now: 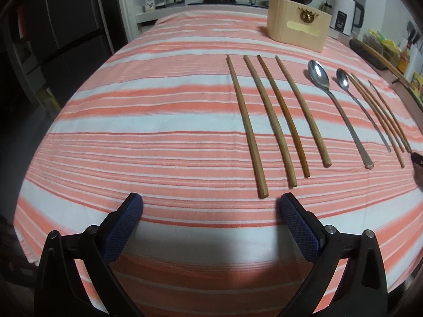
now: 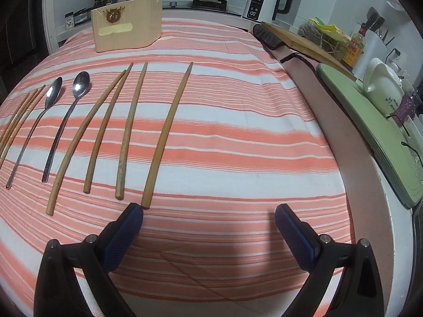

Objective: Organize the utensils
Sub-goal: 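Lower both tools toward the row of wooden chopsticks, then close the left tool on one chopstick while the right tool grasps another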

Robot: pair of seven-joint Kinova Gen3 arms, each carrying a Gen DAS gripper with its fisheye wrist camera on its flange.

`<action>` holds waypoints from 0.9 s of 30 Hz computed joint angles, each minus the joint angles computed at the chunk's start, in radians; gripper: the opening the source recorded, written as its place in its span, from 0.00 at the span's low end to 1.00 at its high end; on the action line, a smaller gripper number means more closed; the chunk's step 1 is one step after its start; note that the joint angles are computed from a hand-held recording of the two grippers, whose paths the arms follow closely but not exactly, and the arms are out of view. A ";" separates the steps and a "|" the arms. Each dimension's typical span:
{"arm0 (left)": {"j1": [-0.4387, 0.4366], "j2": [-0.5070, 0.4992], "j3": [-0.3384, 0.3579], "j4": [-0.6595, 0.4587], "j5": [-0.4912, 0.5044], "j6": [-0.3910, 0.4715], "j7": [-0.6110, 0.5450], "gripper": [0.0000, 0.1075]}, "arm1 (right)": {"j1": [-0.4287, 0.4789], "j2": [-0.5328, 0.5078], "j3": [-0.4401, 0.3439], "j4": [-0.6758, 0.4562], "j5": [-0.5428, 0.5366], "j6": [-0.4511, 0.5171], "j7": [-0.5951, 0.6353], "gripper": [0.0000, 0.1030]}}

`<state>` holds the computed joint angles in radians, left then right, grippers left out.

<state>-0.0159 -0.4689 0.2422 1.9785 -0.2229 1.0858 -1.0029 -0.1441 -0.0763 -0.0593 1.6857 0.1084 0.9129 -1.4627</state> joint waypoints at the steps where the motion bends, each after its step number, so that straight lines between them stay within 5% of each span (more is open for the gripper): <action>1: 0.012 -0.004 -0.020 0.001 0.011 0.001 -0.020 0.95 | 0.000 -0.001 0.002 0.003 -0.002 -0.008 0.013 0.98; 9: 0.002 -0.007 -0.004 -0.009 0.024 0.016 -0.035 0.94 | 0.017 -0.016 0.039 0.026 -0.104 -0.046 0.166 0.98; 17: 0.010 0.002 0.021 -0.019 0.010 -0.018 -0.037 0.55 | 0.035 -0.013 0.077 0.019 -0.291 -0.025 0.379 0.58; 22: 0.009 0.015 0.049 -0.025 -0.015 -0.027 -0.029 0.07 | 0.041 0.000 0.077 0.007 -0.355 -0.009 0.448 0.31; 25: 0.010 0.032 0.050 -0.030 -0.034 -0.033 -0.029 0.05 | 0.038 0.007 0.056 0.002 -0.330 -0.019 0.435 0.10; 27: 0.012 0.047 0.035 -0.038 -0.038 -0.037 -0.033 0.04 | 0.040 0.021 0.052 -0.013 -0.319 -0.016 0.407 0.06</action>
<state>-0.0038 -0.4223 0.2774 1.9407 -0.2606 1.0491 -1.0357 -0.1041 -0.0554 -0.0068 1.6729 -0.2104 0.8965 -1.0553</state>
